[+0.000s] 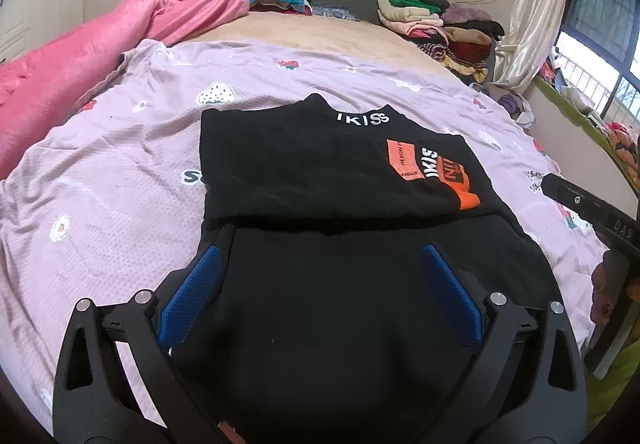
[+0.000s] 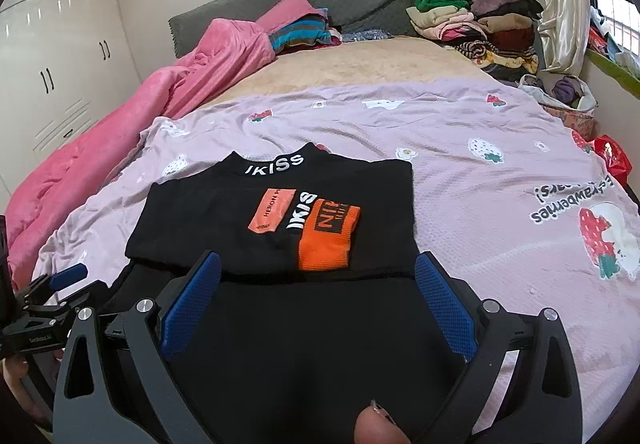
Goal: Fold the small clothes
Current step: 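Move both open tools down the shirt body to its hem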
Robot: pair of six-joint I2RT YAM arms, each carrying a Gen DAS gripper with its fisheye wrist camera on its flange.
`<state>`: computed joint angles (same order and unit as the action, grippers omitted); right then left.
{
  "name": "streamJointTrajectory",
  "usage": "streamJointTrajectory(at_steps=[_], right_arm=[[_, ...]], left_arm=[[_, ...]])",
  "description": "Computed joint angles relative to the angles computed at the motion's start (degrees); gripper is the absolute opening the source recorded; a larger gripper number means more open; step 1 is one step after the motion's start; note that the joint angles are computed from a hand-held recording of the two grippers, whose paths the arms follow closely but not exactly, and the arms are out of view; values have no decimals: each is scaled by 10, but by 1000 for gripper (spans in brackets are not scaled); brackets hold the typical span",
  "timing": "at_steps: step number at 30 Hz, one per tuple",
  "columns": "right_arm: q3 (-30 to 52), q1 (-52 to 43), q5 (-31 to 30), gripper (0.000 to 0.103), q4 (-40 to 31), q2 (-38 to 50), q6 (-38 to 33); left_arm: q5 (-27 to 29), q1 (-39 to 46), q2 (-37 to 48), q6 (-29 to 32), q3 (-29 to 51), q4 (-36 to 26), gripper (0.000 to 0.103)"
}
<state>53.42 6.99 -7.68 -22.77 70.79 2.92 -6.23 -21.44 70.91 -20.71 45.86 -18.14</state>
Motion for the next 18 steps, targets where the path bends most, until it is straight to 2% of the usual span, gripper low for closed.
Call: streamJointTrajectory(at_steps=[6, 18], right_arm=[[-22, -17, -8, 97, -23, -37, -22], [-76, -67, -38, 97, -67, -97, -73]], left_arm=[[-37, -23, -35, -7, -17, -24, 93], [-20, -7, -106, -41, -76, -65, 93]])
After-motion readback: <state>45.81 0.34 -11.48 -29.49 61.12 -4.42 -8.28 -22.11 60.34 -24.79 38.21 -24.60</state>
